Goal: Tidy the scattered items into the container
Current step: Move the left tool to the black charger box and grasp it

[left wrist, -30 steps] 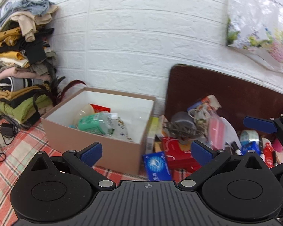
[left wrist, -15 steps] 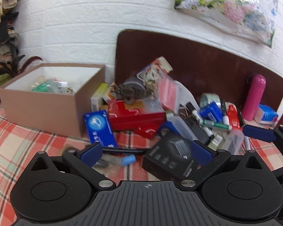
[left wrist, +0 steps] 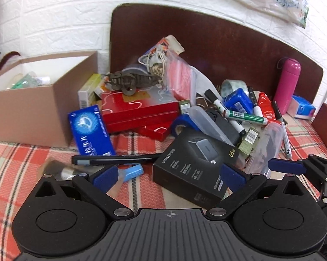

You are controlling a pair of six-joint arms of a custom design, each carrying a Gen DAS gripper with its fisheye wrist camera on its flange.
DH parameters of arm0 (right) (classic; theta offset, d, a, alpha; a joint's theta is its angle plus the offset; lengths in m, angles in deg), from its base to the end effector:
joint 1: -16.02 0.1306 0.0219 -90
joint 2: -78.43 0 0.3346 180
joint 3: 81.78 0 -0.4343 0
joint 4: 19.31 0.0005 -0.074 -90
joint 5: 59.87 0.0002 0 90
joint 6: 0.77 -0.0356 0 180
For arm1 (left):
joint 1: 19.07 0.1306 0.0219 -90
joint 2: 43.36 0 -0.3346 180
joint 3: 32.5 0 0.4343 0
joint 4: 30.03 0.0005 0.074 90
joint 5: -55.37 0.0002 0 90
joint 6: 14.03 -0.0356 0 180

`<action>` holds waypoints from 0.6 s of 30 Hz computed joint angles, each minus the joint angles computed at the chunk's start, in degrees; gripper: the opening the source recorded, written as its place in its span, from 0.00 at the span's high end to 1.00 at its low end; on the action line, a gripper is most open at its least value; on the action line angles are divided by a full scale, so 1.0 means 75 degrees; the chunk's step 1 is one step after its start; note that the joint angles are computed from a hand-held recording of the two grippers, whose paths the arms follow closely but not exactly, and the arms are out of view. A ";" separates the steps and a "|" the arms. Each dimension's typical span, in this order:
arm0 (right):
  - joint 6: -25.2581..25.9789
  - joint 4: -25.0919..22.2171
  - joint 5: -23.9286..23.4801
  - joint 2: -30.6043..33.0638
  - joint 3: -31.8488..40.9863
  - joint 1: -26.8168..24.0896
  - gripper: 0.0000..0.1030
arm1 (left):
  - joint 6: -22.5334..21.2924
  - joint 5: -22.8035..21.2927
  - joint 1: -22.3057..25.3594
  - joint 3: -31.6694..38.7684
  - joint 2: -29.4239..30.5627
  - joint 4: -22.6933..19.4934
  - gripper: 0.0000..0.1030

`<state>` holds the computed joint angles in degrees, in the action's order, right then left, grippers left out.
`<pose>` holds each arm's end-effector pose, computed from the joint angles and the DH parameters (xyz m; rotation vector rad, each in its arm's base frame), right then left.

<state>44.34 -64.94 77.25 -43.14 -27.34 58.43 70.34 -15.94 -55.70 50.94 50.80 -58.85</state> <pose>0.2715 0.2120 0.3105 0.3806 2.0839 -0.1290 0.4390 -0.3412 0.3148 0.9931 2.0760 -0.6528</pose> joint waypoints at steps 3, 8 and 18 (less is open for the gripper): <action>0.0410 0.0189 -0.0108 0.0040 -0.0054 -0.0169 0.01 | -0.0123 0.0069 -0.0030 0.0329 0.0344 -0.0083 0.00; 0.0970 0.0425 -0.0408 0.0221 -0.0066 -0.0508 0.01 | -0.0346 0.0249 -0.0087 0.0971 0.0977 -0.0415 0.04; 0.1567 0.0919 -0.1188 0.0500 -0.0164 -0.1108 0.02 | -0.1073 0.1089 -0.0083 0.2037 0.2011 -0.1192 0.11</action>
